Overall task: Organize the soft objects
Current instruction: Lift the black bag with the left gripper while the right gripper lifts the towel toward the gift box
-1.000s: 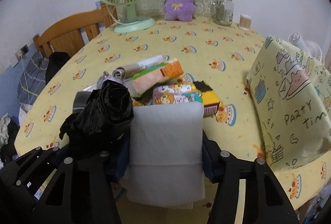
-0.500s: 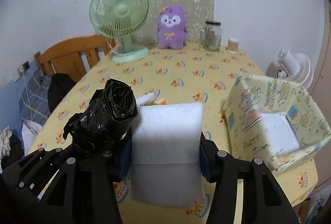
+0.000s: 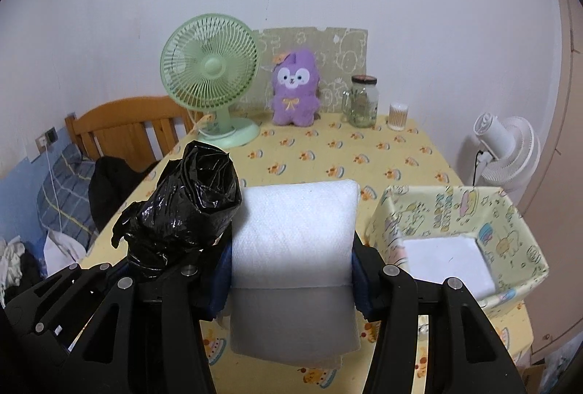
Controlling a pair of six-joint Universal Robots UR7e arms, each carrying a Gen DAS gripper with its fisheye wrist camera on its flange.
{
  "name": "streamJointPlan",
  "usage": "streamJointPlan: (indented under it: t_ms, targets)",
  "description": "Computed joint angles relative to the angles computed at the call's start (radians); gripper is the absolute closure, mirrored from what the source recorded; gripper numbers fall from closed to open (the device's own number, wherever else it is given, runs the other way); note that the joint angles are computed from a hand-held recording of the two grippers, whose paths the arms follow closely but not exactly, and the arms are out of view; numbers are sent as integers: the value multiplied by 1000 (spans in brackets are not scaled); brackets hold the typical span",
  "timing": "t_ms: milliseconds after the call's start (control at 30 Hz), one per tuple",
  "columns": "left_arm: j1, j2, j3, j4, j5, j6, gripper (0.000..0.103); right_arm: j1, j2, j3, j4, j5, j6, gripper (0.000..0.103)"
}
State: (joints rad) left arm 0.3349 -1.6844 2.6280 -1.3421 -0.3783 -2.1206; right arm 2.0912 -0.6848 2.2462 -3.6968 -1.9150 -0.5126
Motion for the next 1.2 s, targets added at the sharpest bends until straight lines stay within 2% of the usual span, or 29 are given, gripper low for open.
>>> streamJointPlan:
  t_ms: [200,400,667,967,1200]
  targets:
    - [9,41,-25,-35,23,33,79,-11,-41,2,36,17,0,46]
    - [41,110,-53,-129,62,102,79,-32,-68,-3,45,24,-12,46]
    - [108,218,-78,-368,125,279,79,-81,-98,-14,49,40,-38,46]
    - [162,361,-84,-782,172,589,79,-140,-125,-33,48,58,-65,46]
    - [205,524,-96,-1235,176,913,79,-185,-138,-46,40,61,-81,46]
